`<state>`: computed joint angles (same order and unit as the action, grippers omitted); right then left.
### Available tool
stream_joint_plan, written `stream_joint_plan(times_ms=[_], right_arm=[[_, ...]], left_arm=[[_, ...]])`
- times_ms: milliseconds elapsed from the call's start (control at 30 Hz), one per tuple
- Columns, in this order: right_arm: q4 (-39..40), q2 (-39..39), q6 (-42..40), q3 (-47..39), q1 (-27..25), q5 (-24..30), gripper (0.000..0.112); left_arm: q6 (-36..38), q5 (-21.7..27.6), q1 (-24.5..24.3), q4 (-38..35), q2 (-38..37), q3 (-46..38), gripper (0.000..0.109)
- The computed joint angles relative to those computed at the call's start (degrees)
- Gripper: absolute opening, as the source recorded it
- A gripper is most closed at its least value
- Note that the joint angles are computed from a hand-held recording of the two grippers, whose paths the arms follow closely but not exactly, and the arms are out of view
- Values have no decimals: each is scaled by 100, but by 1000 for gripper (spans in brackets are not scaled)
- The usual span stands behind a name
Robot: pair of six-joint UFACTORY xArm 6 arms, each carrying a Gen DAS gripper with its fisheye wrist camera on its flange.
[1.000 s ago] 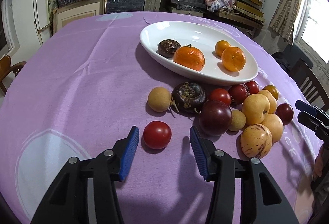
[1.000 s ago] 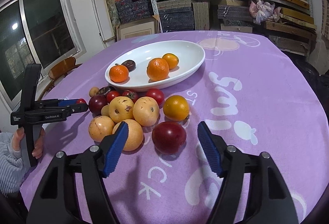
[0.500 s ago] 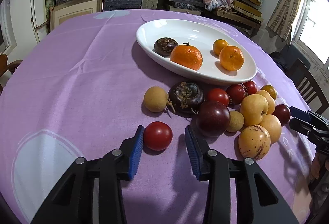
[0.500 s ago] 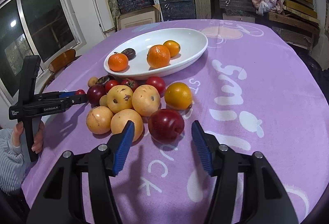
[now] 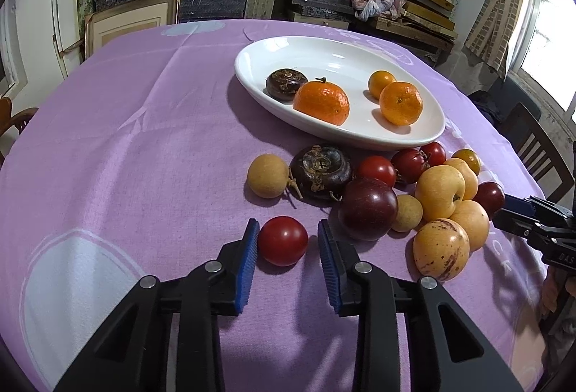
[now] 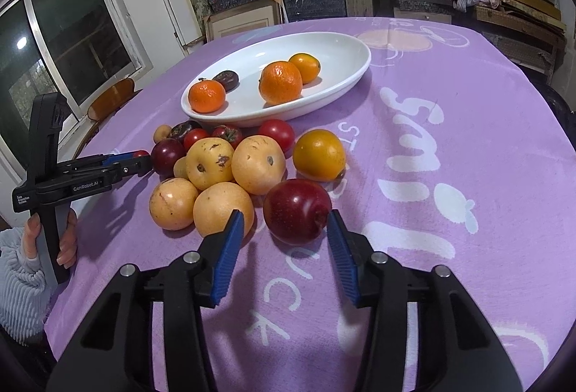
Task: Organize fruits
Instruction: 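Grasp the red cherry tomato with the left gripper while the right gripper grasps the red plum, then lower the tomato and plum onto the white plate and open both grippers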
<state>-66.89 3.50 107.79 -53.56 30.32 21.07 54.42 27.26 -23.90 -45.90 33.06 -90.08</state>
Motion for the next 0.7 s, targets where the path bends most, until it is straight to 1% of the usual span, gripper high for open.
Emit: stream_joint_plan(times_ms=[167, 333, 400, 433, 500, 600, 700], right_arm=[[27, 102, 23, -55, -128, -192, 46], [102, 211, -57, -168, -178, -220, 46], [84, 231, 23, -150, -257, -370, 45], [110, 243, 24, -137, -302, -462, 40], [-81, 250, 241, -106, -393, -675, 40], [-171, 242, 348, -96, -399, -696, 40], [-382, 189, 546, -91, -343, -575, 39]], left_arm=[[70, -28, -17, -33, -29, 40, 31], [80, -17, -16, -54, -31, 41, 31], [105, 1, -15, -79, -28, 34, 29], [125, 18, -11, -101, -24, 27, 27], [152, 24, -7, -132, -32, 35, 27], [284, -44, -16, -271, -74, 93, 27], [483, -171, -45, -439, -147, 195, 26]])
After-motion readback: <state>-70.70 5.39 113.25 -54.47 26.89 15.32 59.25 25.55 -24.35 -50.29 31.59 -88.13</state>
